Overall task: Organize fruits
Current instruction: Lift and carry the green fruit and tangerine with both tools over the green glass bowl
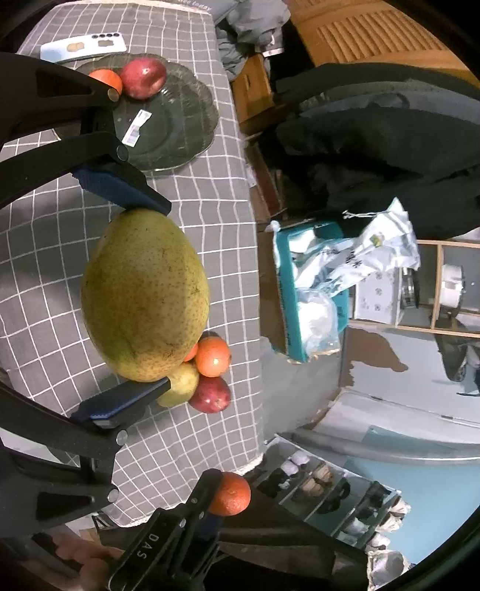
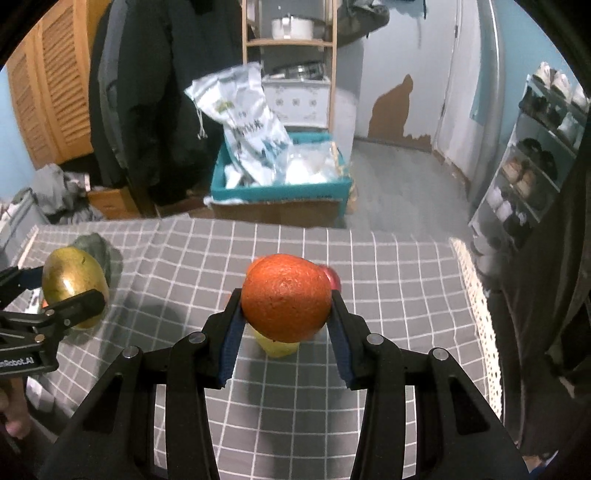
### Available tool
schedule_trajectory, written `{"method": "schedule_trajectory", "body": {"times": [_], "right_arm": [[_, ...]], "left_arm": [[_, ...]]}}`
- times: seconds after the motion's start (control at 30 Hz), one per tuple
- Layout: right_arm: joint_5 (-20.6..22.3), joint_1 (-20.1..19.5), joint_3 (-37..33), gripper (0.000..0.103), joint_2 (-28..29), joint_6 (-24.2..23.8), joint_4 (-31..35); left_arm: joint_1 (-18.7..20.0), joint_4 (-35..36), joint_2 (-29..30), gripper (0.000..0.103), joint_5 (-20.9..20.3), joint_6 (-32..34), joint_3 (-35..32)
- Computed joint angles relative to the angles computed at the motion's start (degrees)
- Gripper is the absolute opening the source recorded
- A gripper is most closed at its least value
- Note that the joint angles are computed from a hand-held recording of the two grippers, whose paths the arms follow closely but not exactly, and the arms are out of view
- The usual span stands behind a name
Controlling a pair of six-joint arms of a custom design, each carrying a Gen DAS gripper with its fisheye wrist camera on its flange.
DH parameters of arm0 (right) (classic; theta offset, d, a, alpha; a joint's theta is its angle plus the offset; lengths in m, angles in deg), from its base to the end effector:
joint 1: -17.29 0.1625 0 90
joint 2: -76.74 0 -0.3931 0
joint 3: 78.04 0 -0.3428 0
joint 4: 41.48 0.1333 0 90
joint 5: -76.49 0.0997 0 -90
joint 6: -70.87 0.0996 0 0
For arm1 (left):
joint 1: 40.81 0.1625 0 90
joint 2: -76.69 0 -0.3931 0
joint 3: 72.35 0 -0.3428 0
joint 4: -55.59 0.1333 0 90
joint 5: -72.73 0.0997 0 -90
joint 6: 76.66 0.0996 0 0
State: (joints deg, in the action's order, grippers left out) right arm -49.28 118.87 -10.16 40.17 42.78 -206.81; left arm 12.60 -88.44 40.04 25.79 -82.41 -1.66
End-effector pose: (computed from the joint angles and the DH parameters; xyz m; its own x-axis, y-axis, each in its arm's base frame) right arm 0.2214 -0.7064 0.2297 -0.7052 -0.1243 0.6980 -0.5400 0.7322 -0.4151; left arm -0.2664 -0.6965 0.1710 -0.7782 0.1713 -0.6042 0.4846 0.7756 -0.4044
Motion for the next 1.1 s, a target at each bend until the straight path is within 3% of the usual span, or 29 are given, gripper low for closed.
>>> {"method": "schedule_trajectory", "body": {"times": [0.57, 1.1], "right_arm": [[4.17, 3.61, 0.17, 0.042, -0.85, -3.82, -7.6], [6.99, 6.13, -6.07, 0.042, 3.66, -4.6, -3.3]], "left_arm": [[-1.91, -9.2, -4.71, 0.087, 2.14, 4.46, 3.99], [-0.93, -12.23, -8.41, 0.087, 5.01, 4.39, 6.91]]}}
